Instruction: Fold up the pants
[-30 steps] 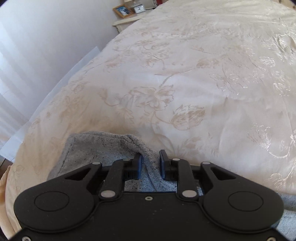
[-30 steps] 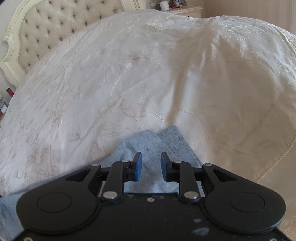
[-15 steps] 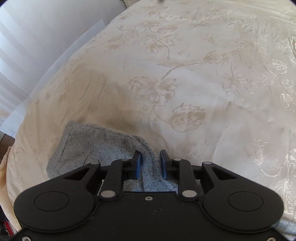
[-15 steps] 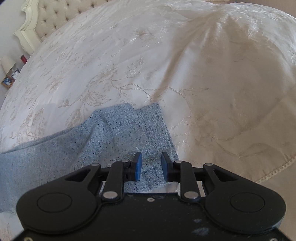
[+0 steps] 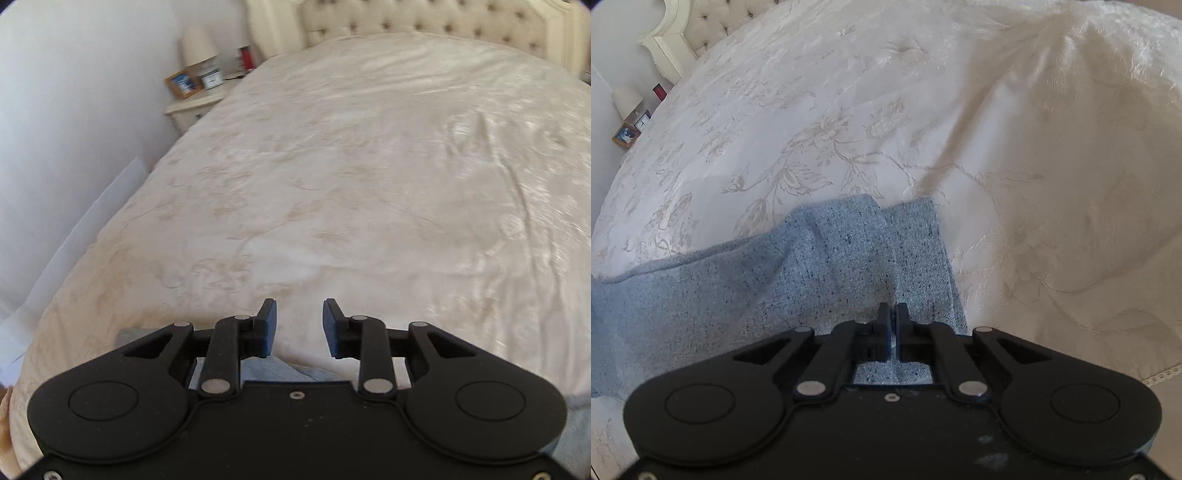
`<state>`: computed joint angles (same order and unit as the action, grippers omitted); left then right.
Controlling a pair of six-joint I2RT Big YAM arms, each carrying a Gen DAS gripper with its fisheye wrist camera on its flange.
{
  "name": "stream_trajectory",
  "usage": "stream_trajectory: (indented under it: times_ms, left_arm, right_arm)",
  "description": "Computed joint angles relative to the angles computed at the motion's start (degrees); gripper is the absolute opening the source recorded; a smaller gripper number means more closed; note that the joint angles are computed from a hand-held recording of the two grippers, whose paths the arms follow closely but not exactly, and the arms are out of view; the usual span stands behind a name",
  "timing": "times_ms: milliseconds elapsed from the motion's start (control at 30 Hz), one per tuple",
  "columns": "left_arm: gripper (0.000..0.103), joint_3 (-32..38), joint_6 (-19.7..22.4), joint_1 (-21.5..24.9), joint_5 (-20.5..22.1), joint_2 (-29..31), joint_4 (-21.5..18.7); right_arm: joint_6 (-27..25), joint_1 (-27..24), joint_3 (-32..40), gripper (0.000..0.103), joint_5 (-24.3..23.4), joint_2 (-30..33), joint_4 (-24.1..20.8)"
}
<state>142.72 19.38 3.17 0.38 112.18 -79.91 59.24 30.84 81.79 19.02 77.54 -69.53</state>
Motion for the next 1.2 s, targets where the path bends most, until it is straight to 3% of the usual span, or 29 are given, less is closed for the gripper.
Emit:
stream_trajectory:
  times_ms: [167, 300, 333, 400, 467, 633, 700, 900, 967, 1100, 1200]
  left_arm:
    - [0.041, -21.0, 6.2, -4.2, 8.2, -11.9, 2.2]
    - [0.041, -32.8, 8.3, -7.7, 7.6, -16.3, 2.4]
    - [0.041, -34.9, 8.6, -8.3, 7.5, -16.9, 2.2]
    - [0.04, -39.2, 9.3, -9.2, 6.6, -18.3, 3.3]
    - [0.04, -42.2, 10.1, -10.0, 4.3, -18.6, 3.8]
    - [0.04, -44.7, 9.4, -10.5, 2.6, -18.4, 5.0]
    - [0.04, -44.0, 8.8, -10.4, 3.0, -18.1, 4.4]
    - [0.04, -42.9, 8.6, -9.0, 5.7, -18.0, 3.5]
    - [0.04, -43.8, 8.4, -8.3, 6.9, -19.5, 5.3]
    - [0.04, -43.7, 8.9, -7.1, 10.9, -21.6, 7.9]
    - [0.04, -43.3, 9.8, -7.0, 11.5, -21.8, 10.2]
  right_arm:
    - [3.7, 2.5, 4.4, 0.004, 4.0, 0.4, -8.6]
    - [4.4, 0.6, 4.0, 0.007, 0.2, 3.9, -15.1]
    - [6.2, 0.6, 3.4, 0.011, 1.4, 3.3, -14.9]
    - [6.2, 0.6, 1.3, 0.013, 4.1, 0.1, -8.9]
    - [3.1, -0.6, 0.8, 0.032, 4.1, -1.1, -3.2]
    - [-4.2, -4.5, 2.5, 0.032, 2.1, 2.4, 1.5]
    - [-6.1, -6.4, 2.4, 0.032, -1.5, 3.8, 4.6]
    - [-5.7, -9.2, 0.5, 0.034, -7.6, 6.3, 11.0]
    - [-4.7, -9.0, -0.8, 0.005, -7.8, 5.7, 13.4]
    - [-2.5, -6.7, 2.0, 0.003, -1.0, 6.3, 9.2]
    - [-2.8, -7.2, 4.6, 0.003, 1.7, 7.8, 7.1]
